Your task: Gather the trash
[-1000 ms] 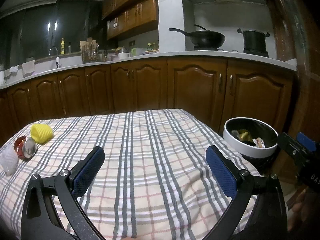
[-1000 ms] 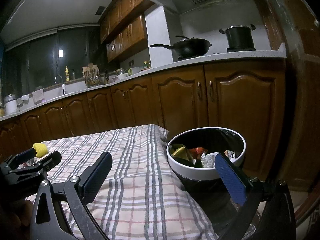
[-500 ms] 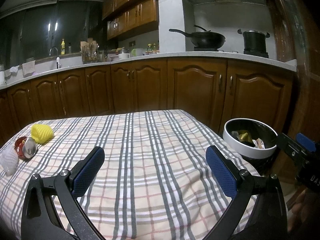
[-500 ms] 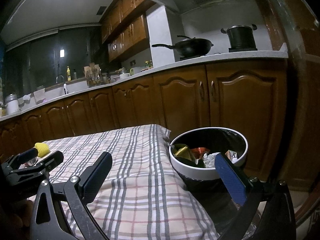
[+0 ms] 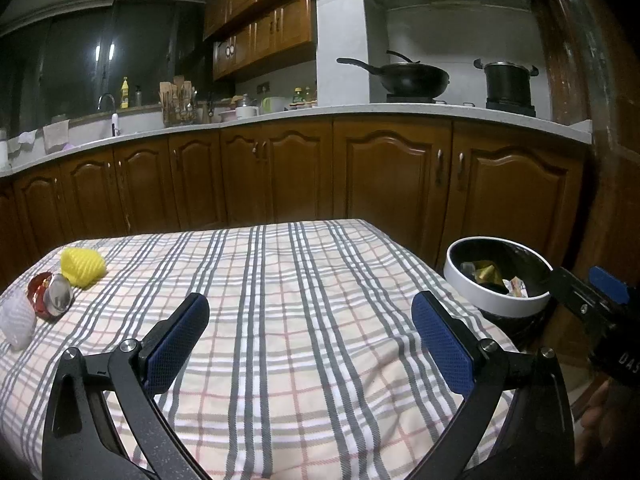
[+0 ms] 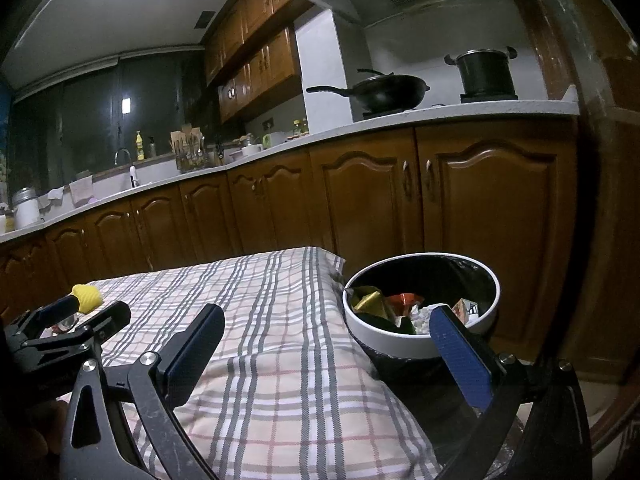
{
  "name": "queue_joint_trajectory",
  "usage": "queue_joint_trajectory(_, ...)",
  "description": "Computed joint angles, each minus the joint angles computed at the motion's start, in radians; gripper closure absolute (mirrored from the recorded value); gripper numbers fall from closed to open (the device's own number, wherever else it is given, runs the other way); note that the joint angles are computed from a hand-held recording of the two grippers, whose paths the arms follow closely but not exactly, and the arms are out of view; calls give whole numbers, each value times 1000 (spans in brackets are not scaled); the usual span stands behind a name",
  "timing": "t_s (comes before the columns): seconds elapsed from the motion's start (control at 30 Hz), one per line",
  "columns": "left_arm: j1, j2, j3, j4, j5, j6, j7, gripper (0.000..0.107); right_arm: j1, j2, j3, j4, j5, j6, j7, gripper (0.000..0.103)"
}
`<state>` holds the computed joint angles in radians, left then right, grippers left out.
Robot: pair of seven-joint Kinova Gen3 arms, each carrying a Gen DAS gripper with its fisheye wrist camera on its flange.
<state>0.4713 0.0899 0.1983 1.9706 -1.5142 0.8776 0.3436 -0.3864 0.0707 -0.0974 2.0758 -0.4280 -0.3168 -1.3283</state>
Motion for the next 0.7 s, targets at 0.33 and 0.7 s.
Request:
queue_joint_trajectory(0.33, -1, 0, 0, 0, 1, -1, -1, 4, -4, 0, -2, -1, -3, 0, 2, 0)
queue_joint_trajectory(0.7, -2, -2, 0, 1, 0, -3, 1, 4, -7, -1, -1, 0, -11, 0, 9, 0)
